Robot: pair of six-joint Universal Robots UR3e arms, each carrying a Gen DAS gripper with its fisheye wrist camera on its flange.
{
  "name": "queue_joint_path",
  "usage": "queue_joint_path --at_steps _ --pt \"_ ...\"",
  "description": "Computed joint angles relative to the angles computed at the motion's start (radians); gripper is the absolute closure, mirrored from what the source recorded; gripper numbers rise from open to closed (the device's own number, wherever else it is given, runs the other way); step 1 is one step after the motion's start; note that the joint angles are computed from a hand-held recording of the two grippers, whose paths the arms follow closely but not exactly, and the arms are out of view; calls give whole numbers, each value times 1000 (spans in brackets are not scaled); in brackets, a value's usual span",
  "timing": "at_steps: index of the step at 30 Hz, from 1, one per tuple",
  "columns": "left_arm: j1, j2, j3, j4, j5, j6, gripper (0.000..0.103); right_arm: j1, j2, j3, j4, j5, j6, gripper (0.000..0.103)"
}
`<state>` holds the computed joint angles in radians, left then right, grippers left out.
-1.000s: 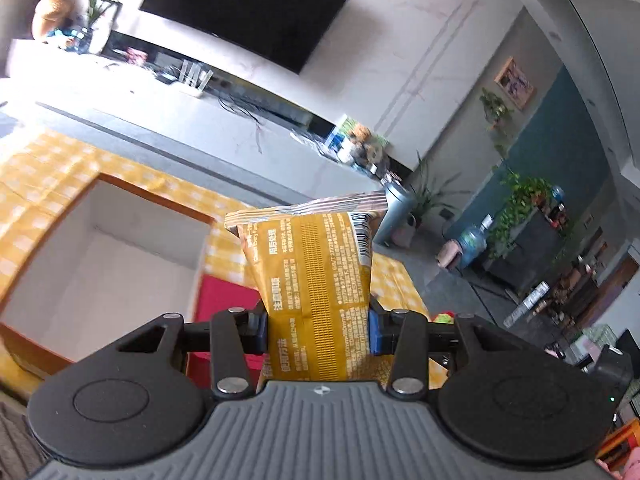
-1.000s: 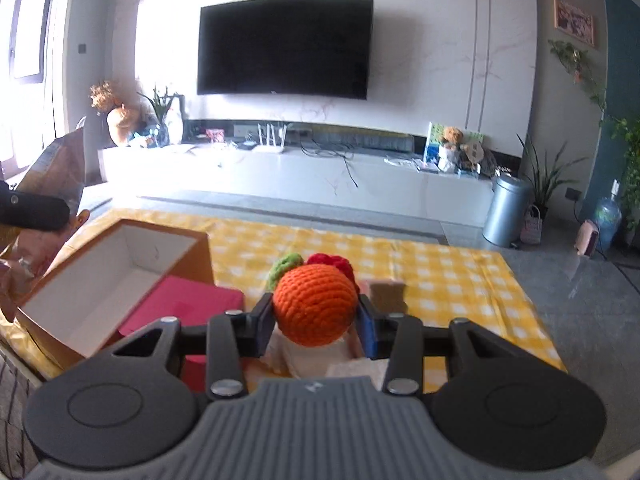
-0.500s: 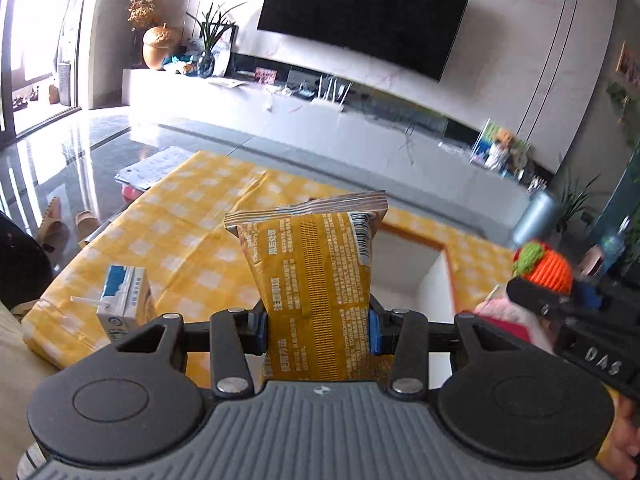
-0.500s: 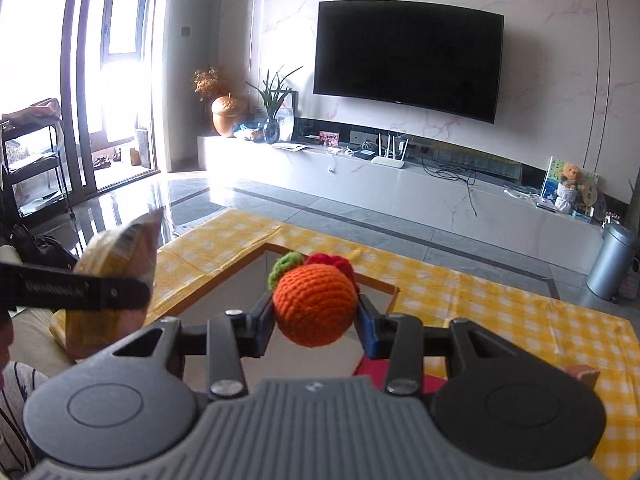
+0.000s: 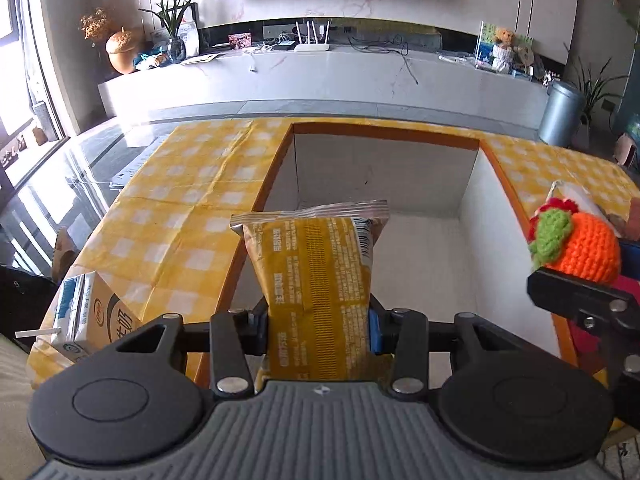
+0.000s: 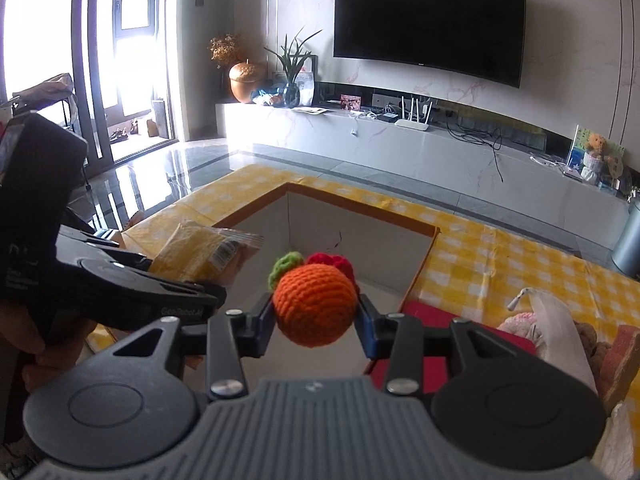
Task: Organize soft objects
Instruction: 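Carry the snack bag and the ball with both tools over the cardboard box, then open the left tool to drop the snack bag into the box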
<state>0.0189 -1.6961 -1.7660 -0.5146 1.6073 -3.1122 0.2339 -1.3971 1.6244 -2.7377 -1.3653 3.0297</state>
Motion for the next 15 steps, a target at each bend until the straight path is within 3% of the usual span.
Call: queue_joint_path --at_steps 5,8,12,15 --pt "-60 -34 -2 -13 117 7 51 -39 -33 37 43 52 -55 61" --pt "-69 9 3 -98 159 13 35 -51 -42 41 71 55 -67 61" --pt "-15 117 -74 -73 59 53 14 -54 -71 43 126 36 -95 61" --pt "8 154 -110 -16 23 40 14 -60 -74 1 204 42 -132 61"
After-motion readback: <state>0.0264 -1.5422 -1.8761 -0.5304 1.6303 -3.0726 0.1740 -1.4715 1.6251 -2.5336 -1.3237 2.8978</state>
